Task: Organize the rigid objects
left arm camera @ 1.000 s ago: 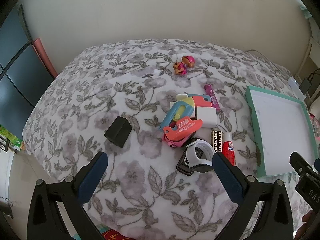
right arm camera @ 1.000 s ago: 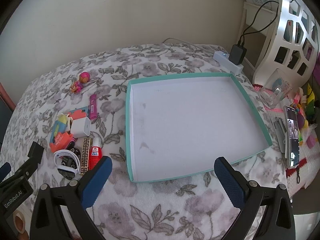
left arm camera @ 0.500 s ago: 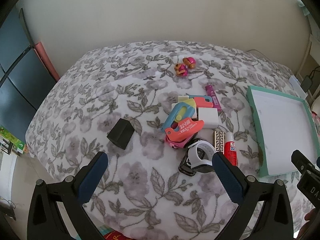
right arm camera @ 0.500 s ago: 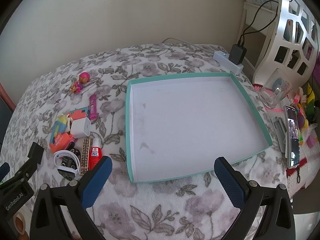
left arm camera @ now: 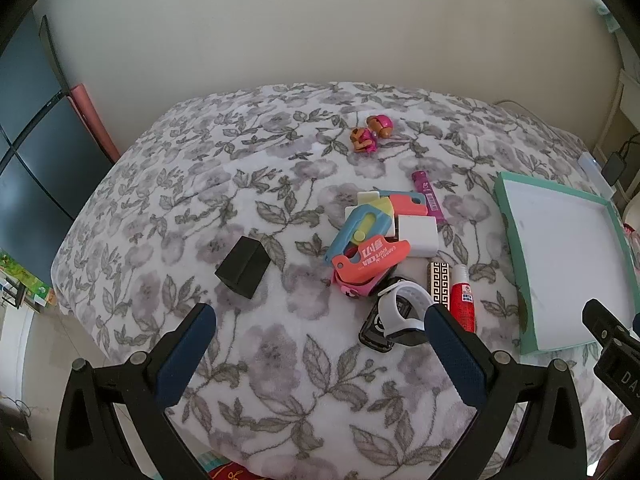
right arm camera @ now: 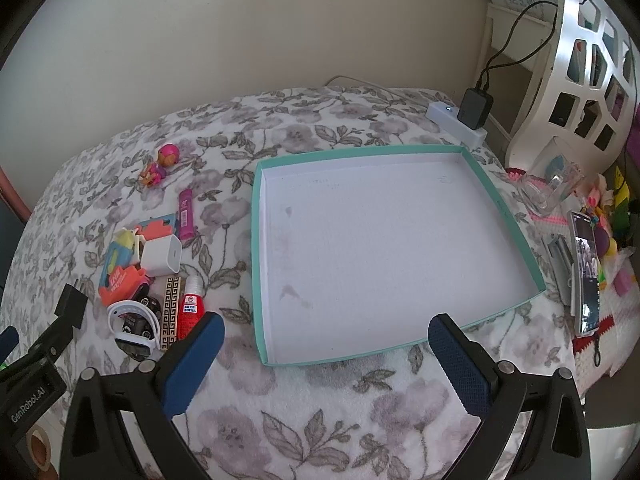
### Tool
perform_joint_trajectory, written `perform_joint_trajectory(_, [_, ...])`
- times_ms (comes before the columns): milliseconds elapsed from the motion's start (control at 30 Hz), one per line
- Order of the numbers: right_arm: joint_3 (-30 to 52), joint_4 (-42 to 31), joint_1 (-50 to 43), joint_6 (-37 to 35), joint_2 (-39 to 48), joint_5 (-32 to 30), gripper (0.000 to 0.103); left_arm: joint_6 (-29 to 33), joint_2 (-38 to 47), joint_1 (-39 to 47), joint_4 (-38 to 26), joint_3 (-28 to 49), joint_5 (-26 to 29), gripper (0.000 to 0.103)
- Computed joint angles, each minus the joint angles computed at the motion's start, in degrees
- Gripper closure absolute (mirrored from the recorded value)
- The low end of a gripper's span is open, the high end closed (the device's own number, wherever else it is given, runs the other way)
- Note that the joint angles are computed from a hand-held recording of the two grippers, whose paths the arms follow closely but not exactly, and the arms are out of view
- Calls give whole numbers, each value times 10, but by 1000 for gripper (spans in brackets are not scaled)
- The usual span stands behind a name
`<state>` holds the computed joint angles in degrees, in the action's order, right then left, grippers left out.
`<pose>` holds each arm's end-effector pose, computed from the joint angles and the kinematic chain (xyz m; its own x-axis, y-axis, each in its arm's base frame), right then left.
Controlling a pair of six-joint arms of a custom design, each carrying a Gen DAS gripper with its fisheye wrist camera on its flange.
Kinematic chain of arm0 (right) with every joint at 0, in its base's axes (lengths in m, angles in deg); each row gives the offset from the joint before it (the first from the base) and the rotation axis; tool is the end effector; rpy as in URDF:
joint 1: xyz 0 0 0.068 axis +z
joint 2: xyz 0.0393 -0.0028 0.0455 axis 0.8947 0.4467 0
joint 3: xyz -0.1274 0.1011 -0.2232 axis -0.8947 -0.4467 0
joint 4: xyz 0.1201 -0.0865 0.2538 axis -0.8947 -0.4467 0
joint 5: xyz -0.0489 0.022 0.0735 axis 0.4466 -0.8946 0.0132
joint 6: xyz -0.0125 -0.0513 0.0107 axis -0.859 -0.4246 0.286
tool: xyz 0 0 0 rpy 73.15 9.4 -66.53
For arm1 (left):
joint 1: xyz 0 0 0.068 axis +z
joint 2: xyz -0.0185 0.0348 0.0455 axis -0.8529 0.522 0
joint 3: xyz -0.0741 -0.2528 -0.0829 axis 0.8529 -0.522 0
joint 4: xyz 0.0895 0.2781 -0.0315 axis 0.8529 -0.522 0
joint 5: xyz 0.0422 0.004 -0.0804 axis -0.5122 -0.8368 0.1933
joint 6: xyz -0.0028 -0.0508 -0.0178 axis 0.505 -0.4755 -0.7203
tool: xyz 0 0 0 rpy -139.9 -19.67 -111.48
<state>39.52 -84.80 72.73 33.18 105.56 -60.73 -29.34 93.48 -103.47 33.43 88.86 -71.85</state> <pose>0.1829 0.0219 0.2044 -0.8088 0.2476 -0.5334 0.2829 0.9590 0.0162 0.1999 -0.1749 0.2180 -0.8441 0.0132 -0.5360 -0.0730 0.9876 0.1393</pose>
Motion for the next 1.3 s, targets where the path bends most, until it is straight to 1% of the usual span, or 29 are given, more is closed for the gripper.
perform_joint_trajectory(700, [2, -6, -5, -2, -4, -1, 0, -1, -2, 1, 7, -1, 3, 0])
perform_joint_trajectory(967, [4, -8, 1, 0, 0, 4, 0, 6, -7, 14, 18, -9, 25, 0])
perform_joint_trajectory(1133, [22, -15, 10, -8, 23, 3, 0, 35, -9, 58, 36, -16, 73, 0])
perform_joint_trajectory(1300, [75, -8, 9, -3, 72, -54, 0, 100, -1, 134, 19, 14, 63, 0])
